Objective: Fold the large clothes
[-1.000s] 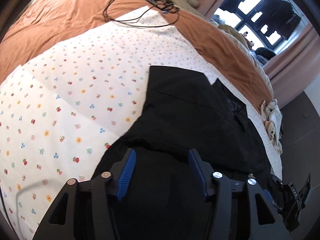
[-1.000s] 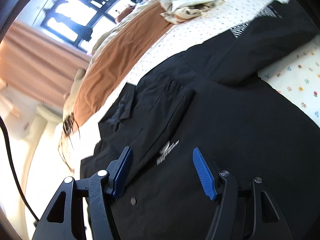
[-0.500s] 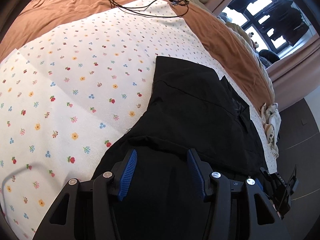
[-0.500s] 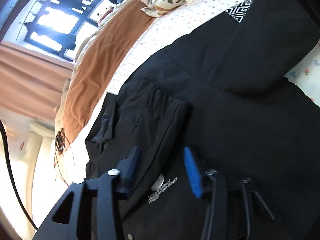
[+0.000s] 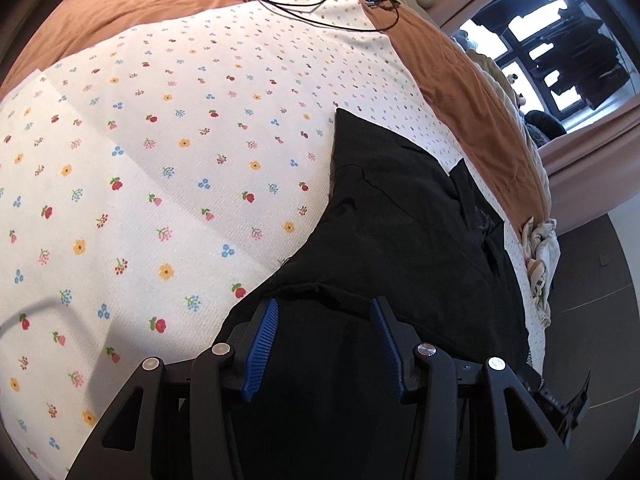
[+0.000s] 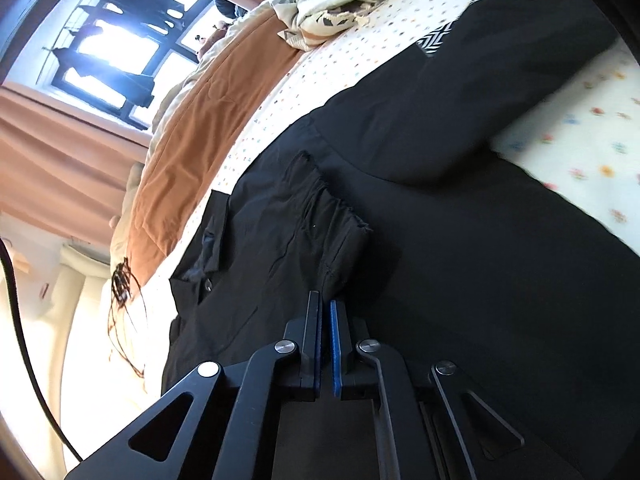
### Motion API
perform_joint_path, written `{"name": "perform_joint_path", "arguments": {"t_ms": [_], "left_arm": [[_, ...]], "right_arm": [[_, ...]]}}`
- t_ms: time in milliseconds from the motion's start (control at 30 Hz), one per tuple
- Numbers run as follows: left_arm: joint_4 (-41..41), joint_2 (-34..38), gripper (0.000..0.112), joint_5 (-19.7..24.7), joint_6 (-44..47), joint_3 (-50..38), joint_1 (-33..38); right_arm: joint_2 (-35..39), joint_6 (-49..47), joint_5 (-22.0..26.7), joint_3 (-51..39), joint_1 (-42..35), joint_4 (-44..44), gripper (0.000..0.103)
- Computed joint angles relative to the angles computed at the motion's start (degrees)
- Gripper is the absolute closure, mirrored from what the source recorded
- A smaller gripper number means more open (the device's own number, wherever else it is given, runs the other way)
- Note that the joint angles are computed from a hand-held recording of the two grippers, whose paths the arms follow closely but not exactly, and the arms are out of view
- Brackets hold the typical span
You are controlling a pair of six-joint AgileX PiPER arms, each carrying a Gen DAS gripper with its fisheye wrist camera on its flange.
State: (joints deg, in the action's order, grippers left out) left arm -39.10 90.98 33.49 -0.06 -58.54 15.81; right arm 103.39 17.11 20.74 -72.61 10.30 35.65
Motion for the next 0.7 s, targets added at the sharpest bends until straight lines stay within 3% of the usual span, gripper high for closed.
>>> {"name": "perform_joint_path", "arguments": {"t_ms": [133, 267, 433, 467, 533, 600, 667, 700], "left_arm": [[-3.08, -0.18, 0.063, 0.99, 2.8, 0.43, 1.59], [-2.65, -1.12, 0.063, 1.65, 2.31, 0.61, 2.27], [2.82, -2.32, 0.059, 2.82, -4.09, -1.02, 1.5], [4.4, -2.98, 0.057, 2.52, -5.19, -1.16, 0.76], [3.58, -4.26, 0.037, 2.44, -3.99, -0.87, 0.08], [0.98, -5.86, 0.025, 2.19, -1.72, 0.07, -0.18], [2.05, -7.83, 0.018, 1.19, -2.6, 0.83, -1.24], [2.41, -8.44, 0.016, 0.77, -2.93, 1.0, -1.74]], "right_arm": [[-2.12, -3.35, -0.56, 3.33, -0.72, 4.49, 0.099], [-0.61, 4.29, -1.16, 2.4, 0.57, -3.14, 0.099], [0.7, 0.35, 4.25, -0.88, -1.7, 0.77, 0.097], [0.35, -1.18, 5.12, -0.73, -2.24, 2.44, 0.094], [-1.16, -3.24, 7.02, -0.19, -3.74, 4.93, 0.086], [-3.47, -1.57, 8.41, 0.14, -4.98, 2.58, 0.057], [-6.26, -0.23, 9.26, 0.5, -6.34, -0.63, 0.047], [-8.01, 1.29, 10.26, 0.25, -7.38, -3.9, 0.047]]}}
